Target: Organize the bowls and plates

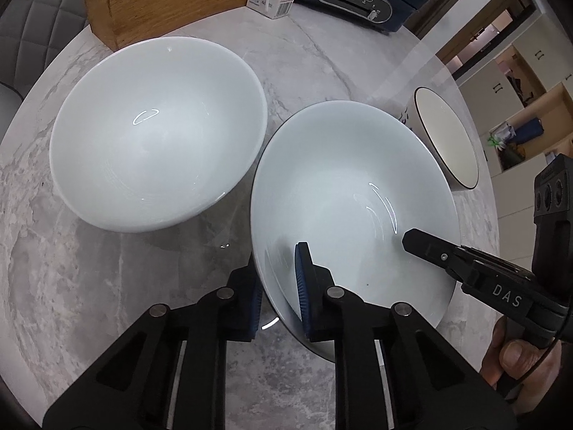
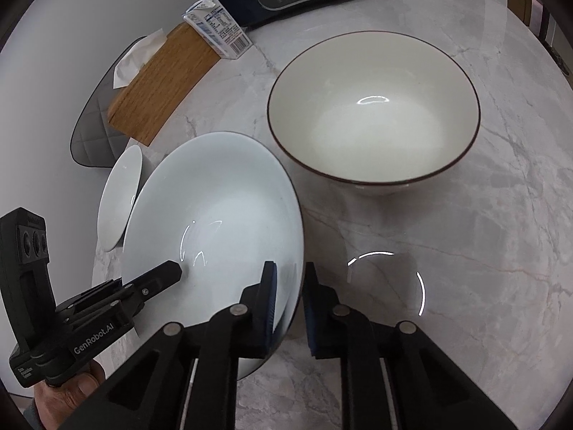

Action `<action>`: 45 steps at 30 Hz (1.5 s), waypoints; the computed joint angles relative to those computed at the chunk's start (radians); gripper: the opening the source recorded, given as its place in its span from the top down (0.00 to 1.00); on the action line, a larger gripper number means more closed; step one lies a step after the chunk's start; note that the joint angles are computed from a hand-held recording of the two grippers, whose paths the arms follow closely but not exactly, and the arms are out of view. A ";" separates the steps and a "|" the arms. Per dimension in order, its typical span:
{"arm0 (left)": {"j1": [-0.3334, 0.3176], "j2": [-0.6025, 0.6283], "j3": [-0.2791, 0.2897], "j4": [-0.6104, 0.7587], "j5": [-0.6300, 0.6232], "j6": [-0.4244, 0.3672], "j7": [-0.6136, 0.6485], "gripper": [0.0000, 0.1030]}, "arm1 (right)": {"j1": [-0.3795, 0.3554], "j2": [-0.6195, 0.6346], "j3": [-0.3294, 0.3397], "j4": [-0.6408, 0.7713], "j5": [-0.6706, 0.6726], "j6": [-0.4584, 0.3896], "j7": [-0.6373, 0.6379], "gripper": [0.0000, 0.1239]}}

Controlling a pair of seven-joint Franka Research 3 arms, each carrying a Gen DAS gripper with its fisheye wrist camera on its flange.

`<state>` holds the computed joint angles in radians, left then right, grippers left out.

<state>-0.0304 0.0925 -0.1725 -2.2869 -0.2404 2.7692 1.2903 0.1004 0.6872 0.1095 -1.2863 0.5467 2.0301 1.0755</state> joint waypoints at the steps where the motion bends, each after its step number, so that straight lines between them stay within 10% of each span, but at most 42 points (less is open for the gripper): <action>1: -0.004 -0.011 0.000 -0.008 0.011 0.001 -0.007 0.85 | -0.002 -0.016 0.000 -0.022 0.003 0.010 -0.007 0.87; 17: -0.190 -0.333 0.035 -0.240 -0.119 -0.068 0.092 0.85 | -0.049 -0.451 -0.065 -0.533 0.135 0.110 -0.176 0.85; 27: -0.318 -0.321 0.026 -0.297 -0.170 -0.066 0.088 0.85 | -0.064 -0.554 -0.128 -0.730 0.126 0.155 -0.168 0.86; 45: -0.301 -0.233 -0.009 -0.265 -0.101 -0.041 0.045 0.85 | -0.073 -0.555 -0.135 -0.800 0.099 0.174 -0.180 0.86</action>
<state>-0.3313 -0.1402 -0.1814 -2.5517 -0.3411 2.7280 1.3356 0.0275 0.1319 -0.0258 -2.0867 0.6458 2.2043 0.8955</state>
